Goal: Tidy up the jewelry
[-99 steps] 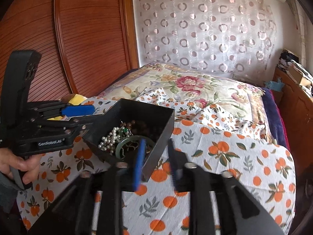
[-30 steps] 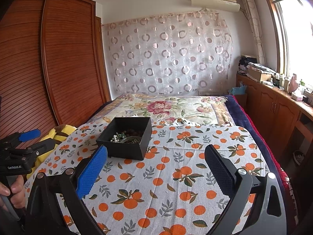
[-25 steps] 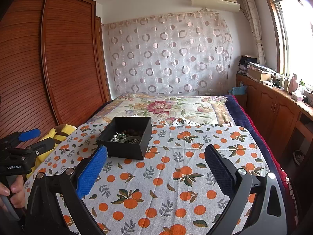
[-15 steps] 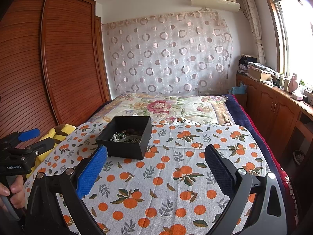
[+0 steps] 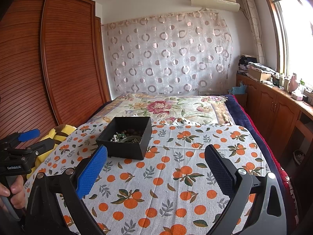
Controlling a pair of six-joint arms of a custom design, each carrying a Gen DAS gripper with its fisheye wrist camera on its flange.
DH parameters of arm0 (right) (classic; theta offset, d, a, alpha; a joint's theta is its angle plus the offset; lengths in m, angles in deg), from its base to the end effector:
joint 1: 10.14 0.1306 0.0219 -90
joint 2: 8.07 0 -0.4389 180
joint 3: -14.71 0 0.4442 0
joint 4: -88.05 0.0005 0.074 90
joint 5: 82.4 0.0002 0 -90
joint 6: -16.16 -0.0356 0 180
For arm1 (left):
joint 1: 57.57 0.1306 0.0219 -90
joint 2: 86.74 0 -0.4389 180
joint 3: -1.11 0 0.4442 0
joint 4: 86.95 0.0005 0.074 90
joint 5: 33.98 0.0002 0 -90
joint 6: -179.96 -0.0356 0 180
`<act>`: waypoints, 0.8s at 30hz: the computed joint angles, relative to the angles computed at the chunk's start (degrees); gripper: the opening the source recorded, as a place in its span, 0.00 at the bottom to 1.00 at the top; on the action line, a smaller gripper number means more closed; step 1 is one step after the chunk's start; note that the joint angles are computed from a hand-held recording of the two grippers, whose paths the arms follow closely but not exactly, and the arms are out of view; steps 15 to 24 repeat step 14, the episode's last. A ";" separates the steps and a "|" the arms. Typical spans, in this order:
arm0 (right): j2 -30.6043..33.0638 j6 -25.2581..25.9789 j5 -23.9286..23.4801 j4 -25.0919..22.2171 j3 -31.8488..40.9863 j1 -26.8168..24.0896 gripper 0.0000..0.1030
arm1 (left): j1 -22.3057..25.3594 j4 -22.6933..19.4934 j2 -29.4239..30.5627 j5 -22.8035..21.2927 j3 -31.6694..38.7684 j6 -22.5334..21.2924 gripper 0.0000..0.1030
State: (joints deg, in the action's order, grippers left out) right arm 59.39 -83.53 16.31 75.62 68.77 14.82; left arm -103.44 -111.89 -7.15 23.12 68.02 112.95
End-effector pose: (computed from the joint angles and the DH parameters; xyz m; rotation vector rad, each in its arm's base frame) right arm 0.3506 0.1567 0.3853 -0.1729 2.0162 0.2304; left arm 0.3325 -0.3157 0.4012 0.1169 2.1065 -0.0721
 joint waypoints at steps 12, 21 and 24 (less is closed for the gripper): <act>-0.05 0.09 0.03 0.19 -0.15 -0.07 0.97 | -0.01 0.09 -0.02 -0.03 -0.10 0.13 0.92; -0.06 0.11 0.02 0.20 -0.17 -0.07 0.97 | -0.19 0.08 -0.02 -0.38 -0.03 0.04 0.92; -0.06 0.11 0.02 0.20 -0.17 -0.07 0.97 | -0.19 0.08 -0.02 -0.38 -0.03 0.04 0.92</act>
